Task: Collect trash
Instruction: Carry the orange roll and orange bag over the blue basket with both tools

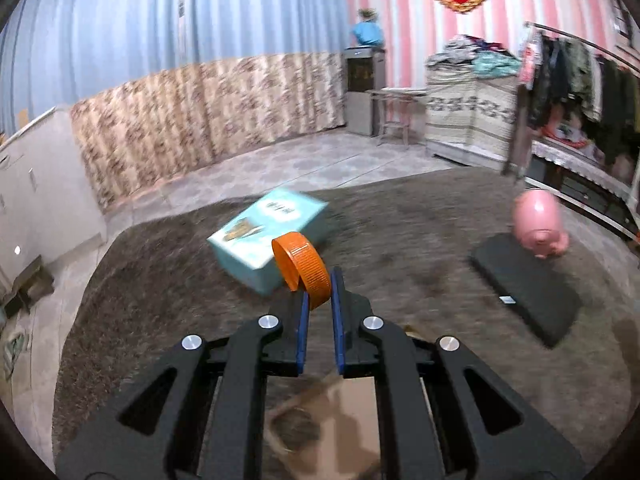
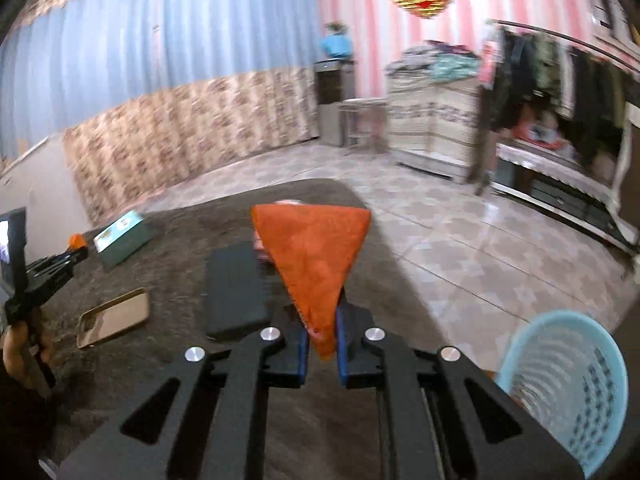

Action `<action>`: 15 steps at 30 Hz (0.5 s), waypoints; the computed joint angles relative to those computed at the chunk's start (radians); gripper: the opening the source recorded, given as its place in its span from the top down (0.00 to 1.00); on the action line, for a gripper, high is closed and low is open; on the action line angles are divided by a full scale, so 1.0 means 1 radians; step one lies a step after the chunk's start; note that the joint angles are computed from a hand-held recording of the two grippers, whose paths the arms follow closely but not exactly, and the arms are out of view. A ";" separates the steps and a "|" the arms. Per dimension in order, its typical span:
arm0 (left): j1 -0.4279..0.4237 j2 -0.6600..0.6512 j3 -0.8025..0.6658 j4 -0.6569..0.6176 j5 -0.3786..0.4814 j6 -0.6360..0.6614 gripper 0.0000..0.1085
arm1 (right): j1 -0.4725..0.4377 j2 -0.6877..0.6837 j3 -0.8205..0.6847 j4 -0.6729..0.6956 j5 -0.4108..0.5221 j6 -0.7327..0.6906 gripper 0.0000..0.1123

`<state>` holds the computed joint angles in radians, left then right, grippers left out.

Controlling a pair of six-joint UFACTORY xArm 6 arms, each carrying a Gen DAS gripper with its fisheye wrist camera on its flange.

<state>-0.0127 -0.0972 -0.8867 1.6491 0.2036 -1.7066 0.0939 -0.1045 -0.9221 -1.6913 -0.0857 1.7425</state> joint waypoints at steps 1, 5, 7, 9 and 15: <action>-0.022 -0.005 0.000 -0.022 -0.003 0.016 0.92 | -0.021 -0.028 0.027 -0.015 0.006 0.018 0.90; -0.116 -0.027 -0.007 -0.044 -0.021 0.024 0.92 | -0.112 -0.164 0.153 -0.075 0.057 0.097 0.90; -0.165 -0.024 -0.020 -0.047 -0.018 0.018 0.92 | -0.161 -0.201 0.184 -0.133 0.065 0.158 0.90; -0.227 -0.015 -0.039 -0.040 -0.010 -0.001 0.92 | -0.211 -0.226 0.202 -0.209 0.058 0.237 0.90; -0.372 0.070 -0.119 -0.085 -0.025 0.022 0.92 | -0.335 -0.284 0.233 -0.409 0.053 0.442 0.90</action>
<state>-0.3850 -0.0267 -1.0061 1.5639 0.1788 -1.6850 -0.2412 -0.3881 -0.6894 -2.1004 -0.0325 2.1848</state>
